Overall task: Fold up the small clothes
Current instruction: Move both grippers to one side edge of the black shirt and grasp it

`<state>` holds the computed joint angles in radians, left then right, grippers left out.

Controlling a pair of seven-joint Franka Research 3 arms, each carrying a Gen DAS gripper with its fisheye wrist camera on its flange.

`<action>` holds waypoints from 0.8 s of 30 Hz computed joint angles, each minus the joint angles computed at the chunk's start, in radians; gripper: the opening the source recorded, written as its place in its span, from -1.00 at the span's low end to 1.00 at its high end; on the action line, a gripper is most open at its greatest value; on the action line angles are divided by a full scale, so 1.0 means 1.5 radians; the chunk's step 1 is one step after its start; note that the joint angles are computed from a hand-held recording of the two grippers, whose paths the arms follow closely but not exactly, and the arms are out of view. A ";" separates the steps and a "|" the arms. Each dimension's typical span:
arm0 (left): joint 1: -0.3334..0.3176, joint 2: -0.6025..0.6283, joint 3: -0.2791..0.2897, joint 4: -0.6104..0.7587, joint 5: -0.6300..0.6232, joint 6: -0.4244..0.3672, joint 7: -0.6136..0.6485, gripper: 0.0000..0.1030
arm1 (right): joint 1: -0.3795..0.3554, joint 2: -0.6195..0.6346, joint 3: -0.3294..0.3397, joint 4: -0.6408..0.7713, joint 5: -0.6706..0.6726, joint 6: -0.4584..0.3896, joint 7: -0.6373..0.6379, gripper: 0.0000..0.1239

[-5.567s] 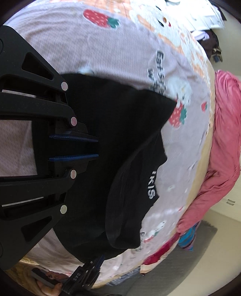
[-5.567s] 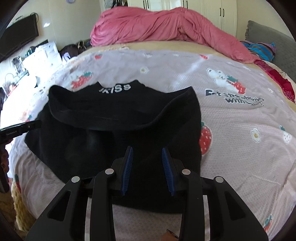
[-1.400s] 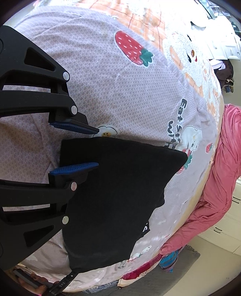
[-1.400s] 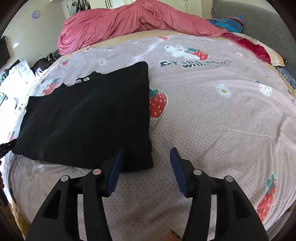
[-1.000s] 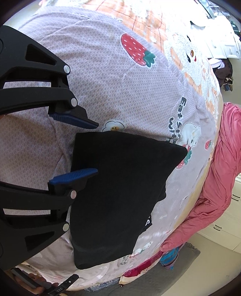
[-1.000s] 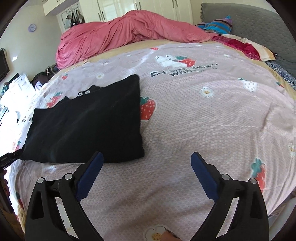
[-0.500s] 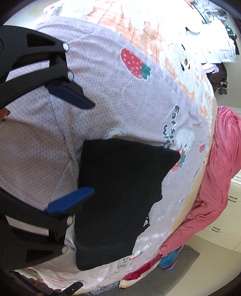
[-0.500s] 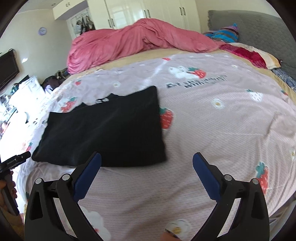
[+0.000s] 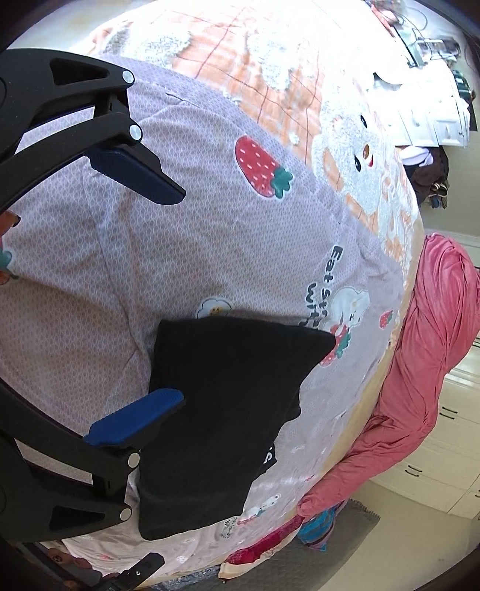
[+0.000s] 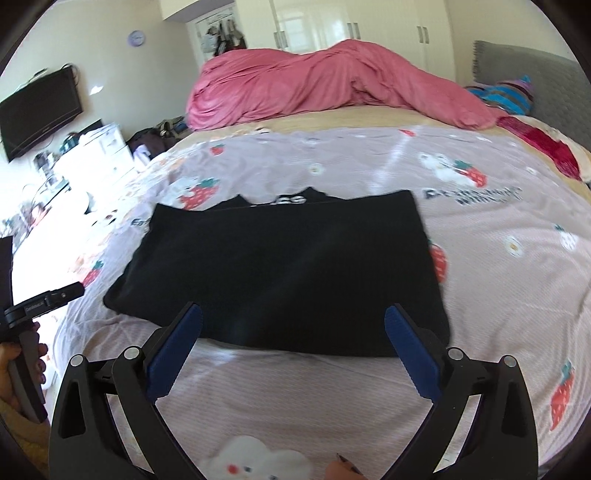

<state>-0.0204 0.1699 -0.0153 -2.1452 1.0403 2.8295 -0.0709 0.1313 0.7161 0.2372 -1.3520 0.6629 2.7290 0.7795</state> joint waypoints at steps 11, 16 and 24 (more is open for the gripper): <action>0.018 -0.020 0.005 -0.020 0.011 -0.017 -0.019 0.82 | 0.035 0.015 0.023 0.039 -0.016 -0.031 -0.054 0.59; 0.031 -0.024 0.005 -0.022 0.013 -0.018 -0.023 0.82 | 0.064 0.029 0.017 0.062 -0.034 -0.039 -0.069 0.59; 0.047 -0.001 0.011 0.009 -0.009 -0.018 0.016 0.82 | 0.118 0.065 -0.006 0.108 -0.100 -0.065 -0.066 0.59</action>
<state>0.0494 0.1680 0.0013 -2.1320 1.0270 2.8024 -0.0476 0.3090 0.8141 0.2287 -1.1907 0.5127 2.6314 0.6799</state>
